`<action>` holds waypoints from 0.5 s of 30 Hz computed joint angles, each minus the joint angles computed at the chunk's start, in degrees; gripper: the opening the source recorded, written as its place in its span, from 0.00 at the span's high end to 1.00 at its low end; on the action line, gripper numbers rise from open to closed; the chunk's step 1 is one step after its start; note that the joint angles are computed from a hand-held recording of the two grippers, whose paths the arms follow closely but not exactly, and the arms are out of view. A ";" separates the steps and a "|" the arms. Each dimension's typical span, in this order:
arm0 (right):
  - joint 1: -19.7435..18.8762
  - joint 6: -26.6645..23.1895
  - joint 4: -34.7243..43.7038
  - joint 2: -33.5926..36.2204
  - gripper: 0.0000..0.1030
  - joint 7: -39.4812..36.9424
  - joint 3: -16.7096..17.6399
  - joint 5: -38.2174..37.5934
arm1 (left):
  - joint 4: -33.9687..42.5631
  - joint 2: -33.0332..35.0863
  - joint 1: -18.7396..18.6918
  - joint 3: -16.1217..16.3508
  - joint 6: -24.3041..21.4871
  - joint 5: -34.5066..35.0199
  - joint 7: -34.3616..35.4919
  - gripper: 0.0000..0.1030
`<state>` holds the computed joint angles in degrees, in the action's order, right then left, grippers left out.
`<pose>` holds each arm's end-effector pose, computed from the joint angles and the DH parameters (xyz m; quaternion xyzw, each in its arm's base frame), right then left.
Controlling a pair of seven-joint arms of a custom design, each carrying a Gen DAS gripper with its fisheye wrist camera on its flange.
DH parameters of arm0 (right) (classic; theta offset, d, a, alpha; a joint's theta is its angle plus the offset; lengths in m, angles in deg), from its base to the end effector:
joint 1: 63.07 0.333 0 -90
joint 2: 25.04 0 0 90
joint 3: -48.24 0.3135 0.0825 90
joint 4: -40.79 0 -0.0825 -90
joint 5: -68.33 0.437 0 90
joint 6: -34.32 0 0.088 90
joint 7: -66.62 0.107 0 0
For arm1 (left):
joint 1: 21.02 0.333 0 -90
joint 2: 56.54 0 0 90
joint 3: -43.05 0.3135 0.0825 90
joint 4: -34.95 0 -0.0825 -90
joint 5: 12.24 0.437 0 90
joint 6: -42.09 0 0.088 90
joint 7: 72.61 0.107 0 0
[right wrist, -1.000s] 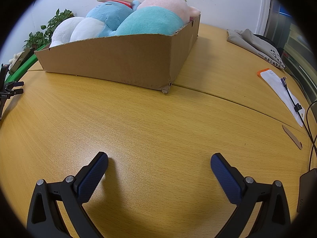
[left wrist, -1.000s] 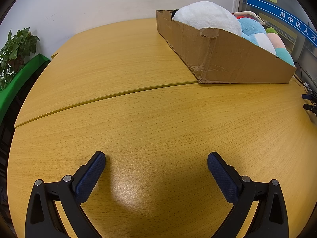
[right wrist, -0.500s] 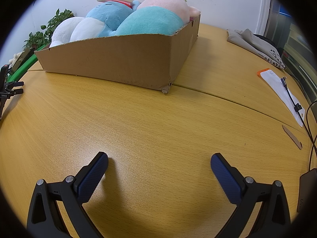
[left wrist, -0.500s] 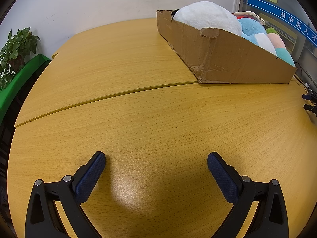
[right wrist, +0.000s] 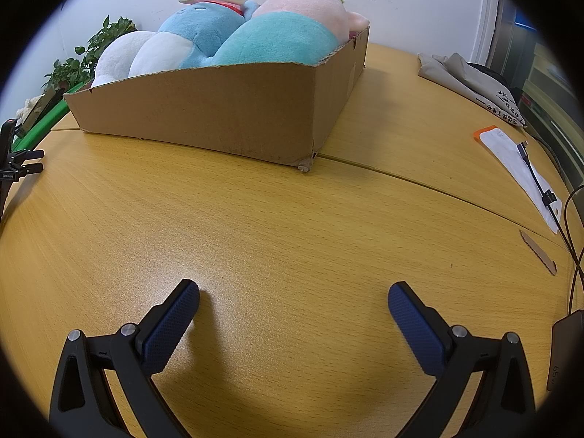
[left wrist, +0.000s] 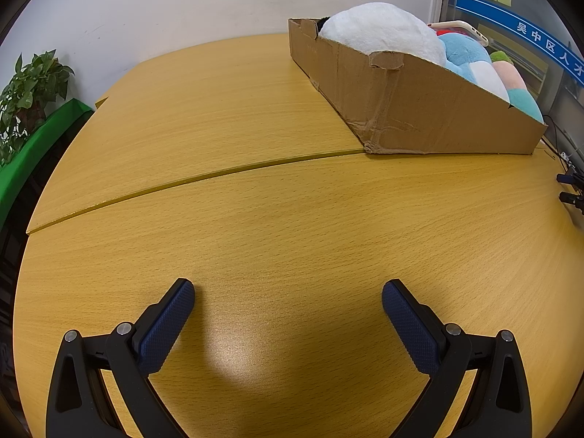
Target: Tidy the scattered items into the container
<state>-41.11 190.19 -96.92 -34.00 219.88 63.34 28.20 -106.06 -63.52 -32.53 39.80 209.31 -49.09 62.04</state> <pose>0.4223 0.3488 0.3806 -0.7142 0.6270 -0.2079 0.2315 0.5306 -0.1012 0.3596 -0.5049 0.8050 -0.2676 0.1593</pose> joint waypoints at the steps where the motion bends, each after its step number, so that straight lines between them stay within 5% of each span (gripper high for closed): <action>1: 0.01 0.00 0.00 0.00 0.00 0.00 -0.01 0.00 | 0.00 0.00 0.01 -0.01 0.00 0.00 0.00 0.00; 15: 0.02 0.02 -0.02 0.00 0.00 0.05 -0.03 -0.06 | -0.09 -0.03 0.08 -0.10 0.16 0.35 -0.56 0.00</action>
